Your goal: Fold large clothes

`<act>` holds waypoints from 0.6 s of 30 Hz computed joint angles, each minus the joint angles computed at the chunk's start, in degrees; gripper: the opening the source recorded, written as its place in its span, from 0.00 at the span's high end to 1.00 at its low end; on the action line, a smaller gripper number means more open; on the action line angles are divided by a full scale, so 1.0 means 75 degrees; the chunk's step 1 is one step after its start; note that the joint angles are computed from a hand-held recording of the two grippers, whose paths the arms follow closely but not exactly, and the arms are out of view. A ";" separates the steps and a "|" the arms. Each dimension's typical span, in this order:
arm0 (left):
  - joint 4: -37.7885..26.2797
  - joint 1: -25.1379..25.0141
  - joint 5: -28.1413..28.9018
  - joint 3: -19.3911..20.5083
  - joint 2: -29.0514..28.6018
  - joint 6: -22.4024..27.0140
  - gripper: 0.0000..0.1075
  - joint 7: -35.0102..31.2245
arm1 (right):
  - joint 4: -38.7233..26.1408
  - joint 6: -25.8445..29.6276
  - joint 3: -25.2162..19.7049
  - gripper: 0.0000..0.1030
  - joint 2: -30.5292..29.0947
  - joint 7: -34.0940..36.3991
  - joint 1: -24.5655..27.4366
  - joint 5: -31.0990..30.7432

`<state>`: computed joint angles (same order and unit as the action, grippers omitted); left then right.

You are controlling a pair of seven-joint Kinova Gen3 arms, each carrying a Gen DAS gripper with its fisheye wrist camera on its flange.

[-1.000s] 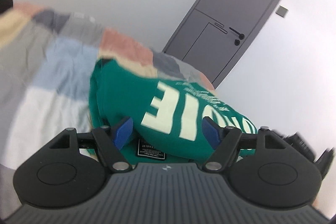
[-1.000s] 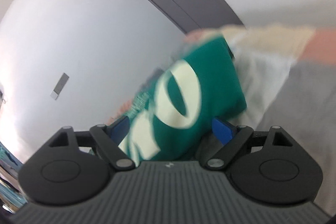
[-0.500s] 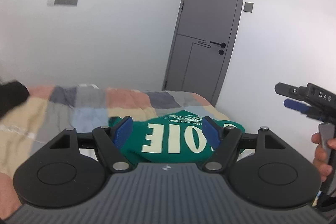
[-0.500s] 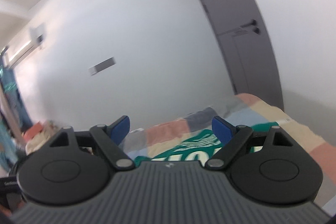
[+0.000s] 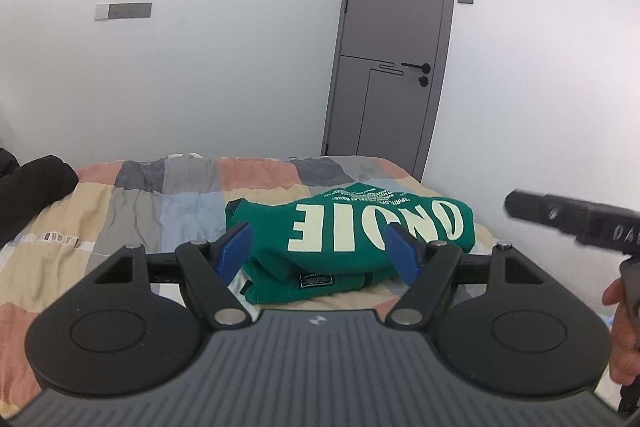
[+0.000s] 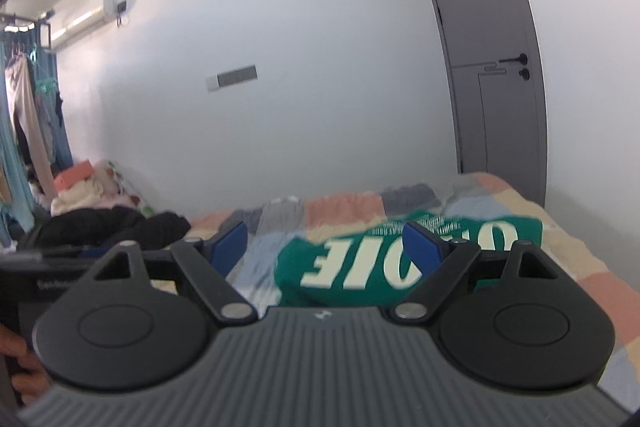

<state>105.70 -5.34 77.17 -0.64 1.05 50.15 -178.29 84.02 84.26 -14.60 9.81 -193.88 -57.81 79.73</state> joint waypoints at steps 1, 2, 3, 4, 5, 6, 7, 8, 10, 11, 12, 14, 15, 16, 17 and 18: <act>0.0087 -0.0022 0.0052 -0.0025 -0.0046 0.0028 0.28 -0.0077 | -0.0018 0.0033 -0.0020 0.16 0.0030 0.0017 -0.0021 -0.0065; 0.0127 -0.0013 0.0071 -0.0023 -0.0057 0.0003 0.28 -0.0092 | -0.0024 0.0062 -0.0030 0.16 0.0059 0.0038 -0.0048 -0.0118; 0.0177 -0.0010 0.0089 -0.0028 -0.0066 -0.0005 0.27 -0.0112 | -0.0051 0.0094 -0.0038 0.16 0.0088 0.0081 -0.0082 -0.0177; 0.0227 -0.0012 0.0097 -0.0039 -0.0079 0.0004 0.27 -0.0150 | -0.0051 0.0106 -0.0032 0.16 0.0108 0.0103 -0.0102 -0.0239; 0.0262 0.0003 0.0112 -0.0032 -0.0079 -0.0032 0.27 -0.0199 | -0.0090 0.0161 -0.0028 0.16 0.0154 0.0117 -0.0144 -0.0283; 0.0329 0.0009 0.0153 -0.0035 -0.0090 -0.0070 0.26 -0.0293 | -0.0122 0.0216 -0.0017 0.16 0.0192 0.0124 -0.0191 -0.0314; 0.0349 0.0026 0.0169 -0.0025 -0.0072 -0.0126 0.26 -0.0327 | -0.0144 0.0242 0.0002 0.16 0.0223 0.0133 -0.0220 -0.0366; 0.0367 0.0039 0.0179 -0.0017 -0.0050 -0.0170 0.25 -0.0344 | -0.0161 0.0272 0.0018 0.16 0.0264 0.0122 -0.0258 -0.0408; 0.0391 0.0040 0.0179 -0.0014 0.0009 -0.0192 0.25 -0.0321 | -0.0146 0.0280 0.0070 0.16 0.0291 0.0054 -0.0294 -0.0468; 0.0384 0.0032 0.0186 -0.0013 0.0043 -0.0180 0.25 -0.0318 | -0.0138 0.0298 0.0093 0.16 0.0308 -0.0001 -0.0307 -0.0499; 0.0379 0.0026 0.0194 -0.0007 0.0069 -0.0191 0.25 -0.0307 | -0.0137 0.0313 0.0116 0.16 0.0317 -0.0042 -0.0308 -0.0544; 0.0369 0.0013 0.0226 0.0007 0.0100 -0.0231 0.25 -0.0283 | -0.0118 0.0286 0.0149 0.16 0.0321 -0.0065 -0.0283 -0.0644; 0.0361 0.0001 0.0247 0.0008 0.0117 -0.0234 0.23 -0.0266 | -0.0115 0.0257 0.0159 0.16 0.0313 -0.0045 -0.0263 -0.0696; 0.0362 -0.0016 0.0284 0.0006 0.0136 -0.0222 0.22 -0.0272 | -0.0123 0.0253 0.0165 0.16 0.0313 -0.0029 -0.0256 -0.0731; 0.0360 -0.0031 0.0314 0.0006 0.0142 -0.0209 0.20 -0.0268 | -0.0119 0.0259 0.0173 0.16 0.0318 -0.0026 -0.0257 -0.0737; 0.0372 -0.0044 0.0361 0.0007 0.0152 -0.0204 0.18 -0.0282 | -0.0131 0.0282 0.0178 0.16 0.0324 -0.0005 -0.0264 -0.0739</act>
